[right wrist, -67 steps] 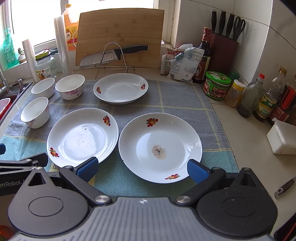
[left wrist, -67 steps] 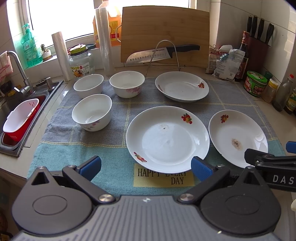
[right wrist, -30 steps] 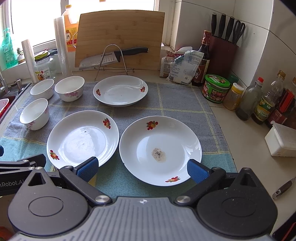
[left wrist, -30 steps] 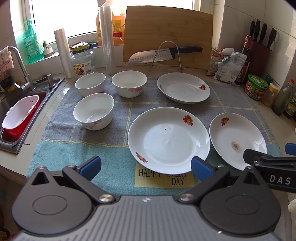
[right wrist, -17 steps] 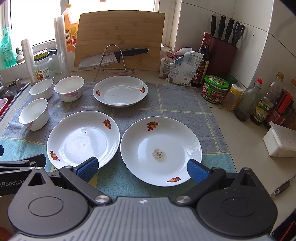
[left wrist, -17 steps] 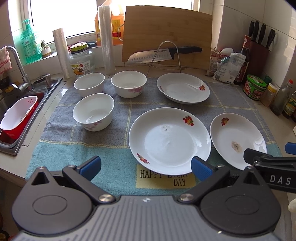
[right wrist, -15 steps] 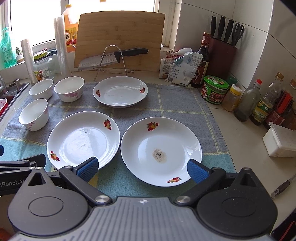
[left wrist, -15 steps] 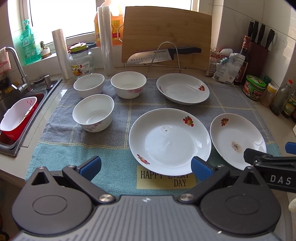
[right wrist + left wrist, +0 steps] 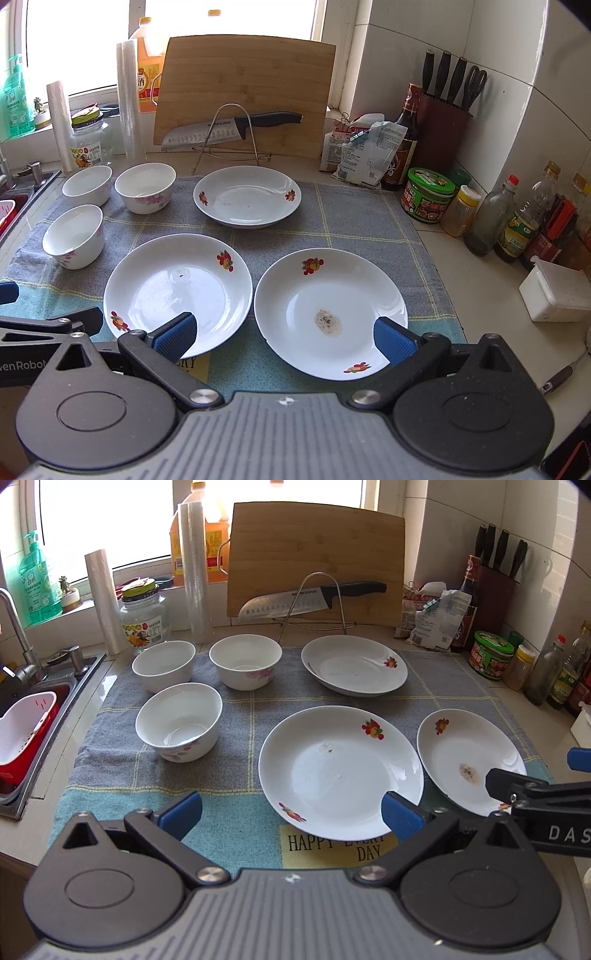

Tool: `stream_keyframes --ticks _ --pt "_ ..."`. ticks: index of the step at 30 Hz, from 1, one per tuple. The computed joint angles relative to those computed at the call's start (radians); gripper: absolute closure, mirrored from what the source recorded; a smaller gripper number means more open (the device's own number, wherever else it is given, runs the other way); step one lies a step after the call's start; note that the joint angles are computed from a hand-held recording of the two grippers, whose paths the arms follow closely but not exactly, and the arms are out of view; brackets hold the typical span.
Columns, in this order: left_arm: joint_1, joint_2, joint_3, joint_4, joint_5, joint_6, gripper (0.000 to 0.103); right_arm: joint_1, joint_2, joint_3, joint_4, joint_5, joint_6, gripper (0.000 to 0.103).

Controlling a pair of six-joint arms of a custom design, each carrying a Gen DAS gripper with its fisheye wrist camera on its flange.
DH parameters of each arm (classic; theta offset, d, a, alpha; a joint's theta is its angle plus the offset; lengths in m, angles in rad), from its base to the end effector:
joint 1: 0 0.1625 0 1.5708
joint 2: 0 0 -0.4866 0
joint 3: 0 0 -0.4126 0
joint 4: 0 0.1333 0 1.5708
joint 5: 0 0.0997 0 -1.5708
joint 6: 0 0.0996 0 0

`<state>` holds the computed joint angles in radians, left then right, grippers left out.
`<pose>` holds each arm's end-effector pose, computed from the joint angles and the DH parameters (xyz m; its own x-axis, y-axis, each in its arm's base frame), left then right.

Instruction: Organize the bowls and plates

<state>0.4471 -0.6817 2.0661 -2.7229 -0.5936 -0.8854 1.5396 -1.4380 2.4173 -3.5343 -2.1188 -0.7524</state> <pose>-0.3922 -0.4275 -0.0135 -0.7235 0.0458 -0.6888 0.5014 0.7207 -0.4788 0.0683 -0.4228 0.3383 -0.6248 -0.0420 0.7797 -0.5612 0.7185 -0.4109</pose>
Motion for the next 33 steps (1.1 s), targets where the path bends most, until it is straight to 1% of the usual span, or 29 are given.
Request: stream_keyframes --ticks 2,4,6,7,9,13,16,18,21,23,25,27,29,31,33 --pt "0.003 0.009 0.018 -0.088 -0.001 0.068 0.001 -0.002 0.003 0.006 -0.022 0.006 -0.015 0.0" --pt "0.005 0.023 0.042 -0.219 -0.006 0.163 0.001 -0.012 -0.003 0.016 -0.04 0.03 -0.032 0.0" --pt "0.011 0.038 0.063 -0.343 -0.029 0.255 0.001 -0.019 -0.01 0.018 -0.042 0.038 -0.038 0.0" --pt "0.014 0.046 0.072 -0.403 -0.042 0.293 0.001 -0.029 -0.02 0.022 -0.038 0.055 -0.045 0.0" --pt "0.017 0.062 0.082 -0.473 -0.059 0.332 0.001 -0.042 -0.032 0.024 -0.037 0.064 -0.055 0.0" --pt "0.023 0.078 0.081 -0.506 -0.105 0.376 0.001 -0.085 -0.054 0.032 -0.056 0.113 -0.104 0.0" --pt "0.026 0.093 0.073 -0.533 -0.156 0.439 0.001 -0.116 -0.07 0.026 -0.048 0.136 -0.113 0.0" --pt "0.02 0.116 0.065 -0.564 -0.167 0.486 0.001 -0.143 -0.086 0.017 -0.026 0.162 -0.109 0.0" --pt "0.007 0.163 0.041 -0.606 -0.156 0.559 0.001 -0.189 -0.111 -0.005 0.026 0.221 -0.106 0.0" --pt "0.006 0.19 0.024 -0.636 -0.175 0.591 0.001 -0.221 -0.119 -0.025 0.057 0.259 -0.119 0.0" --pt "0.01 0.213 -0.004 -0.616 -0.198 0.593 0.001 -0.248 -0.121 -0.051 0.094 0.288 -0.132 0.0" --pt "0.015 0.246 -0.038 -0.616 -0.215 0.612 0.001 -0.282 -0.125 -0.083 0.154 0.337 -0.154 0.0" --pt "0.018 0.271 -0.073 -0.576 -0.223 0.601 0.001 -0.299 -0.116 -0.118 0.202 0.348 -0.168 0.0" --pt "0.023 0.304 -0.111 -0.561 -0.24 0.617 0.001 -0.322 -0.104 -0.152 0.246 0.375 -0.195 0.0" --pt "0.023 0.334 -0.151 -0.524 -0.239 0.63 0.001 -0.34 -0.093 -0.185 0.294 0.389 -0.202 0.0"
